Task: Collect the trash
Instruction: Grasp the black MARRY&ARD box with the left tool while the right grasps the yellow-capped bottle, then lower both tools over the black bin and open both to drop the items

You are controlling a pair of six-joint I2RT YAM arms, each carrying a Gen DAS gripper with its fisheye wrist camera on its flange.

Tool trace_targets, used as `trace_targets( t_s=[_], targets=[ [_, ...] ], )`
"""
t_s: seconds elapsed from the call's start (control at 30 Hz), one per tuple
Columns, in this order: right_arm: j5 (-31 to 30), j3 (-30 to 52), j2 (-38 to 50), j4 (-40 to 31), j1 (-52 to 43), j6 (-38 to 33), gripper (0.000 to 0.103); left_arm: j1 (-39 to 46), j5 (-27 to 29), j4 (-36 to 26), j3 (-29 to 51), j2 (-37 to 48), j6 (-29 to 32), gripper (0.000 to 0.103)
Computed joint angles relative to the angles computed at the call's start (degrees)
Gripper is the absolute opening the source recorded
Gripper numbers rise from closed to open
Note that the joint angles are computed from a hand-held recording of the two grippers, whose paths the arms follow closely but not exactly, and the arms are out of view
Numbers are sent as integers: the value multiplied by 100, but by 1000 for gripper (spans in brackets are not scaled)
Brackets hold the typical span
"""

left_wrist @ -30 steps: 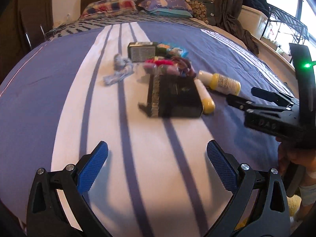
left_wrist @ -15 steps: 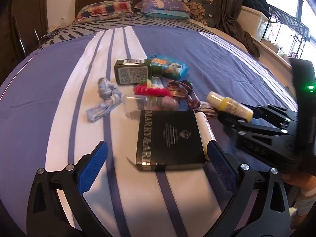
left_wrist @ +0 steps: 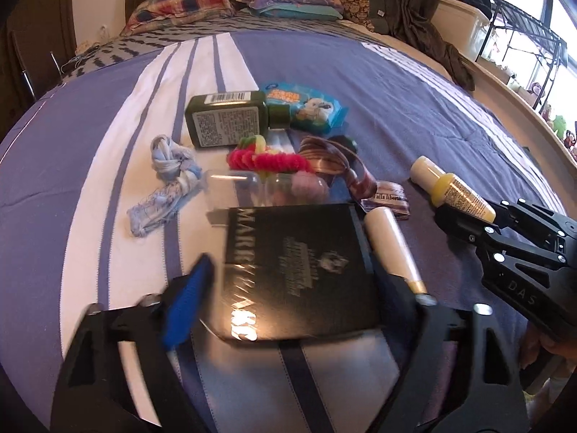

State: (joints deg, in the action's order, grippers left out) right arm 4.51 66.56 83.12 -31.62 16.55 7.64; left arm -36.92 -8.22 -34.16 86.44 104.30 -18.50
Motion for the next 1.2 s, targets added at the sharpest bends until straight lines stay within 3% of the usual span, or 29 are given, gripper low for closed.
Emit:
trace_targets(
  t_s=[0.2, 0.5, 0.7, 0.9, 0.97, 1.07, 1.2],
  targets=[
    [127, -273, -477, -125, 148, 169, 32, -56, 27, 18, -492, -520, -135, 70],
    [960, -1020, -2057, -781, 1022, 732, 32, -856, -487, -64, -1988, -2368, -703, 70],
    [1918, -1233, -3170, -1769, 2280, 1615, 32, -1854, -1377, -581, -2448, -3489, -1333, 70],
    [3351, -1070, -3775, -3240, 4410, 3448, 32, -3046, -2221, -1175, -2563, -4054, -2130, 70],
    [3855, -934, -3732, -3850, 5297, 4364, 32, -3518, -2554, -1407, -2592, -4155, -2463, 70],
    [4387, -733, -3467, -4784, 6532, 5857, 32, -4157, -2958, -1725, -2682, -4240, -3106, 70],
    [4621, -666, -3117, -5695, 7799, 7578, 32, -4969, -3352, -2133, -2880, -4233, -4084, 70]
  ],
)
